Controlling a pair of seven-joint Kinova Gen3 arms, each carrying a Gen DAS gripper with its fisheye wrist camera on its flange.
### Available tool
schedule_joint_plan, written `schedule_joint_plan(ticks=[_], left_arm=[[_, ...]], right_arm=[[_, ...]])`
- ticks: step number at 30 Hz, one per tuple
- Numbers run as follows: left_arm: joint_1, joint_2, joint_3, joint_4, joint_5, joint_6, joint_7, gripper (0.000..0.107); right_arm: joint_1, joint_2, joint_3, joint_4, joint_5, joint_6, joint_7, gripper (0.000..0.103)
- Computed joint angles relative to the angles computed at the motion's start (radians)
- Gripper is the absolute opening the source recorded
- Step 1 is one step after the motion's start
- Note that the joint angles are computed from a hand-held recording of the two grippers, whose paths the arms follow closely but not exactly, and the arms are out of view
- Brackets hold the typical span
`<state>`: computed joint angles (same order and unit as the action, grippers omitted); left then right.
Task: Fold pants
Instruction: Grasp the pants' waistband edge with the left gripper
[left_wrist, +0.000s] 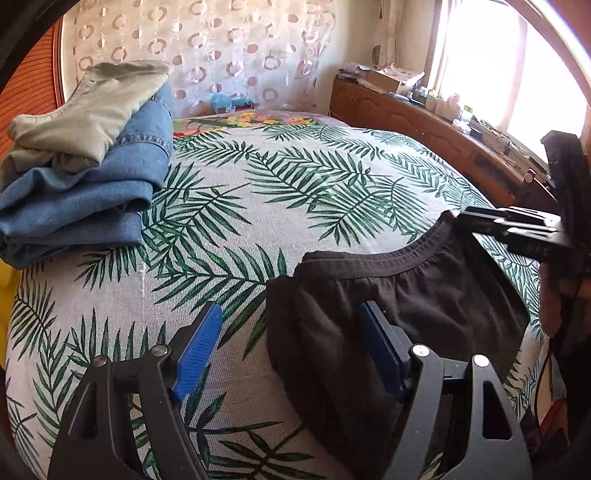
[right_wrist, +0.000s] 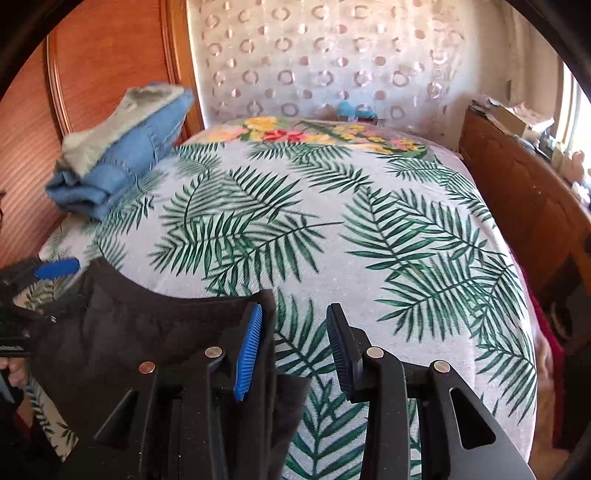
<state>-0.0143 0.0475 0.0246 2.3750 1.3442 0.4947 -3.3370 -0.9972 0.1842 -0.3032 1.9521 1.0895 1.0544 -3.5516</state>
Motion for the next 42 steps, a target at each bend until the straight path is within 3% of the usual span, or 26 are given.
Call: schedule_joint_plan(ticks=[4,9,15,25,27,31,35,42], left_arm=[[0.001,0.008,0.001,-0.002,-0.007,-0.003,0.002,0.077],[0.004,0.013,0.007,-0.004,-0.010,-0.016,0.014,0.077],[0.008,0.013,0.006,0.002,0.013,-0.024,-0.010,0.077],[0.006,0.014,0.004,0.004,0.023,-0.022,-0.025,0.077],[0.006,0.014,0.003,0.004,0.022,-0.021,-0.025,0.077],[0.007,0.016,0.004,0.006,0.038,-0.022,-0.041,0.077],[-0.001,0.018,-0.003,0.007,0.039,-0.003,-0.045,0.077],[-0.026,0.034,-0.009,-0.030,-0.063,0.091,0.051,0.053]], right_arm=[[-0.021,-0.030,-0.020,0.044,0.018,0.016,-0.066,0.038],[-0.053,-0.045,-0.048,0.095,0.025,0.012,-0.155,0.055],[-0.041,-0.047,-0.066,0.112,0.004,-0.024,-0.184,0.056],[-0.115,0.039,-0.055,0.056,0.042,0.080,-0.183,0.056],[-0.128,0.041,-0.049,0.075,0.074,0.067,-0.213,0.046],[-0.142,0.048,-0.045,0.087,0.086,0.075,-0.254,0.041],[-0.145,0.043,-0.046,0.110,0.113,0.063,-0.302,0.028],[-0.135,0.034,-0.056,0.137,0.144,0.040,-0.343,0.021]])
